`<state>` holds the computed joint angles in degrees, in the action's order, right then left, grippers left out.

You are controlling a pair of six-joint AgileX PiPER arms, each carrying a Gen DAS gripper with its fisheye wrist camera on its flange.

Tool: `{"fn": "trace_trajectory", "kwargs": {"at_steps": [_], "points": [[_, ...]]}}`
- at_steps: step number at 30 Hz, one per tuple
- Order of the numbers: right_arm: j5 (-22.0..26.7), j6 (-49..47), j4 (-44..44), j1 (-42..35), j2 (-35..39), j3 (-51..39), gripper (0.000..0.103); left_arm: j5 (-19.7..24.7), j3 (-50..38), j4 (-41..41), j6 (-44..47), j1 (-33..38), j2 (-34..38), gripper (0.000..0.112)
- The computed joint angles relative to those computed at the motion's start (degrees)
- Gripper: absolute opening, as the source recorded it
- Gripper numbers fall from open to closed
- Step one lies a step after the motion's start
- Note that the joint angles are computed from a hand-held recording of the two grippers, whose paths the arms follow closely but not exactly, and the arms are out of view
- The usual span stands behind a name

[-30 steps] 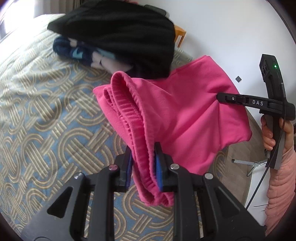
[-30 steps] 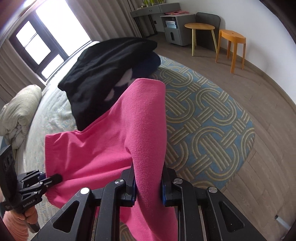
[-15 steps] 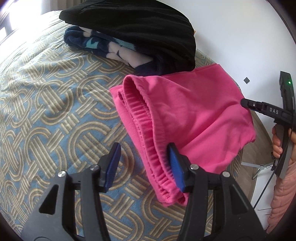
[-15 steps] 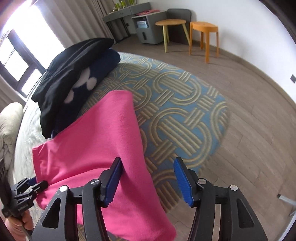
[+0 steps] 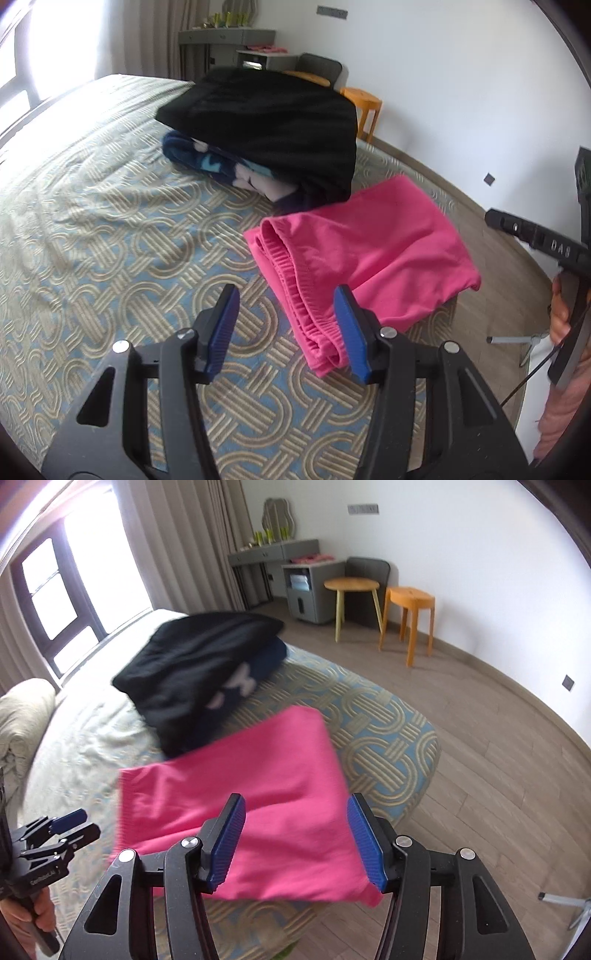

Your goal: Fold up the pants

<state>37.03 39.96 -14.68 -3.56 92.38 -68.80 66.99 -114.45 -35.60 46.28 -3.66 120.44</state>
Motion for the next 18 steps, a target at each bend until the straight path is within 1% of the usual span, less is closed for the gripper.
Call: {"fn": "trace_trajectory", "kwargs": {"at_steps": [1,3,4,6,7,11,15,18], "points": [[0.87,2.84,-2.14,1.69,-0.66,-0.23,0.058,-0.30,1.26,-0.54,0.00,0.57,-1.45,0.064],[2.83,10.54,-7.40,5.93,-2.45,0.19,0.058,-1.62,4.35,-0.72,0.33,1.22,-4.32,0.071],[4.02,14.50,-9.77,8.06,-3.34,0.66,0.058,-2.09,5.97,-0.39,0.62,1.47,-5.63,0.072],[6.52,20.91,-12.82,12.13,-4.64,1.78,0.058,-1.80,7.49,-0.57,1.12,1.69,-6.94,0.072],[7.67,22.87,-13.29,13.91,-5.21,2.23,0.058,-2.50,9.08,-1.09,1.49,1.92,-7.88,0.072],[11.32,28.01,-14.51,19.73,-7.53,3.43,0.058,-5.48,15.82,-3.56,5.61,3.03,-12.13,0.073],[16.81,33.50,-18.13,25.34,-8.88,3.15,0.058,-7.20,21.67,-6.96,11.89,4.24,-16.57,0.073],[18.75,35.93,-19.25,27.56,-9.97,3.30,0.058,-7.30,23.59,-7.16,13.48,4.34,-19.15,0.073]]}}
